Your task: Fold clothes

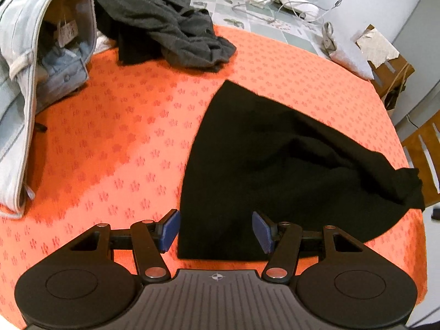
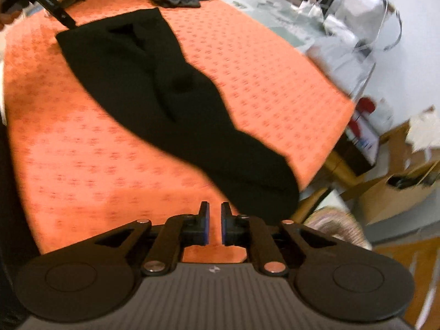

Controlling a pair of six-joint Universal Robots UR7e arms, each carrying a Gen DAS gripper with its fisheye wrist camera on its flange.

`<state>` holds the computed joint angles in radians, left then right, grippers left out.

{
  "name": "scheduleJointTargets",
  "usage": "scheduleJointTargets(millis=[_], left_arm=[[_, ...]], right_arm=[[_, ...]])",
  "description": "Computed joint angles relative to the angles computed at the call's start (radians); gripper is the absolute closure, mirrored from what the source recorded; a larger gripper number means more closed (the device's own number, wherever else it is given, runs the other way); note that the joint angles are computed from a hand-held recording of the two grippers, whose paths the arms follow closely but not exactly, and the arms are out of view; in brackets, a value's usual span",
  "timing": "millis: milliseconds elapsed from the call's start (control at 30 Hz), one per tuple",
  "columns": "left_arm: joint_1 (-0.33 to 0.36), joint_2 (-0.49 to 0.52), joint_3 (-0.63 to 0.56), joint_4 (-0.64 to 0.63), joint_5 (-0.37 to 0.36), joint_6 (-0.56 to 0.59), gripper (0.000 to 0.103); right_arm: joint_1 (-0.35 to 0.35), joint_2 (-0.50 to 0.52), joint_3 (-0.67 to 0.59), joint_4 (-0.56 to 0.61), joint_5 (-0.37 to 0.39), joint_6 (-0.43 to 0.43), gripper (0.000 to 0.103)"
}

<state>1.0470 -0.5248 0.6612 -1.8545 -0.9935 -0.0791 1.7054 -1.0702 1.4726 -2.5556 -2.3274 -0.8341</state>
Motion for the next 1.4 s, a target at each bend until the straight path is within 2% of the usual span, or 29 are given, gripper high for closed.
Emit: scheduleJointTargets(millis=[67, 167, 267, 333, 433, 567, 667, 767, 900, 1000, 1067, 1167, 1233, 1400], left_arm=[[-0.002, -0.008, 0.016, 0.014, 0.001, -0.027, 0.042], [-0.009, -0.032, 0.078, -0.023, 0.029, -0.046, 0.042], [-0.014, -0.052, 0.129, -0.06, 0.05, -0.075, 0.042], [-0.015, -0.056, 0.144, -0.065, 0.066, -0.095, 0.042], [-0.019, -0.058, 0.163, -0.078, 0.098, -0.086, 0.041], [-0.014, -0.057, 0.17, -0.092, 0.101, -0.083, 0.04], [-0.012, -0.061, 0.183, -0.12, 0.115, -0.097, 0.039], [-0.006, -0.073, 0.205, -0.15, 0.112, -0.103, 0.038], [-0.002, -0.082, 0.216, -0.167, 0.085, -0.073, 0.041], [0.002, -0.091, 0.228, -0.186, 0.072, -0.054, 0.052], [0.007, -0.092, 0.217, -0.174, 0.061, -0.064, 0.064], [0.015, -0.092, 0.197, -0.15, 0.043, -0.085, 0.064], [0.018, -0.091, 0.184, -0.133, 0.033, -0.101, 0.064], [0.012, -0.092, 0.185, -0.117, 0.028, -0.138, 0.062]], right_arm=[[-0.012, 0.023, -0.037, -0.024, -0.01, -0.087, 0.078], [-0.027, 0.067, -0.065, -0.115, -0.038, -0.274, 0.067], [-0.041, 0.111, -0.091, -0.171, -0.054, -0.432, 0.068], [-0.045, 0.12, -0.106, -0.143, -0.049, -0.458, 0.068], [-0.05, 0.132, -0.13, -0.096, -0.042, -0.491, 0.097], [-0.04, 0.114, -0.105, -0.135, -0.039, -0.487, 0.099], [-0.022, 0.083, -0.06, -0.178, -0.065, -0.452, 0.1], [0.004, 0.041, 0.0, -0.199, -0.111, -0.379, 0.102], [0.039, -0.019, 0.089, -0.175, -0.146, -0.222, 0.102], [0.054, -0.04, 0.147, -0.155, -0.171, -0.14, 0.102], [0.057, -0.043, 0.175, -0.149, -0.182, -0.106, 0.102], [0.055, -0.023, 0.173, -0.174, -0.186, -0.116, 0.101], [0.046, -0.004, 0.152, -0.204, -0.178, -0.164, 0.1], [0.02, 0.044, 0.086, -0.27, -0.155, -0.306, 0.084]])
